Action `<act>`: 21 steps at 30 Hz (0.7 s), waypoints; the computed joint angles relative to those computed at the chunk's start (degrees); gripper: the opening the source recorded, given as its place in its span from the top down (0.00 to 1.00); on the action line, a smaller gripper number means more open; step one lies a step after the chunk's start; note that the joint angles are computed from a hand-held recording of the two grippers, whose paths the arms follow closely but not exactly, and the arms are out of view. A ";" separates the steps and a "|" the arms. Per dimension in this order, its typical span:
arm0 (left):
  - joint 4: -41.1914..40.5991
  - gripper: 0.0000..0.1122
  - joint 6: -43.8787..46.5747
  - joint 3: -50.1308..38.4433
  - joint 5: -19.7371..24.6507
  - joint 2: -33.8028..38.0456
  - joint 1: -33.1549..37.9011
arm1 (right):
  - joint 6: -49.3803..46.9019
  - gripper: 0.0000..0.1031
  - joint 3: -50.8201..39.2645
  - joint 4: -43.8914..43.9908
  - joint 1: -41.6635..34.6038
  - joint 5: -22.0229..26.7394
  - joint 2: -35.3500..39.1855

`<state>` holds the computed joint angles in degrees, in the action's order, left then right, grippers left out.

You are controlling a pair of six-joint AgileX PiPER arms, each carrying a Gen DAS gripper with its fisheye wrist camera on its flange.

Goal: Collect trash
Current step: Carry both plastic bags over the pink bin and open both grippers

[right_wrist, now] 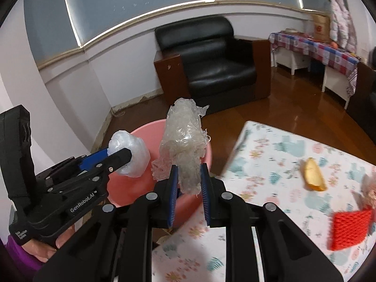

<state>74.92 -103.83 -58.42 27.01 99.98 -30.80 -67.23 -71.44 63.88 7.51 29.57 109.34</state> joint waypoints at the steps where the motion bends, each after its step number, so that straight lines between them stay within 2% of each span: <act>1: 0.43 0.71 -0.39 0.55 -0.59 0.07 0.86 | 1.51 0.81 -1.01 -1.23 0.87 -0.22 0.90; 8: 1.10 0.70 -1.22 2.59 -4.83 2.10 5.93 | 11.18 0.81 -6.00 -9.01 4.84 -0.98 5.48; 13: -0.15 0.67 -0.46 1.49 -5.80 4.65 7.29 | 15.09 0.81 -7.76 -12.40 6.22 -0.53 7.72; 17: -0.51 0.60 -0.61 1.74 -6.34 5.08 7.91 | 16.82 0.81 -8.88 -13.63 6.68 0.19 8.88; 21: -0.53 0.52 -0.41 1.46 -5.89 5.51 7.74 | 18.04 0.75 -9.66 -14.40 6.87 0.61 9.64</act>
<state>74.38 -104.24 -56.96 21.12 105.49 -23.06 -49.18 -81.10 49.49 14.38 30.18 118.98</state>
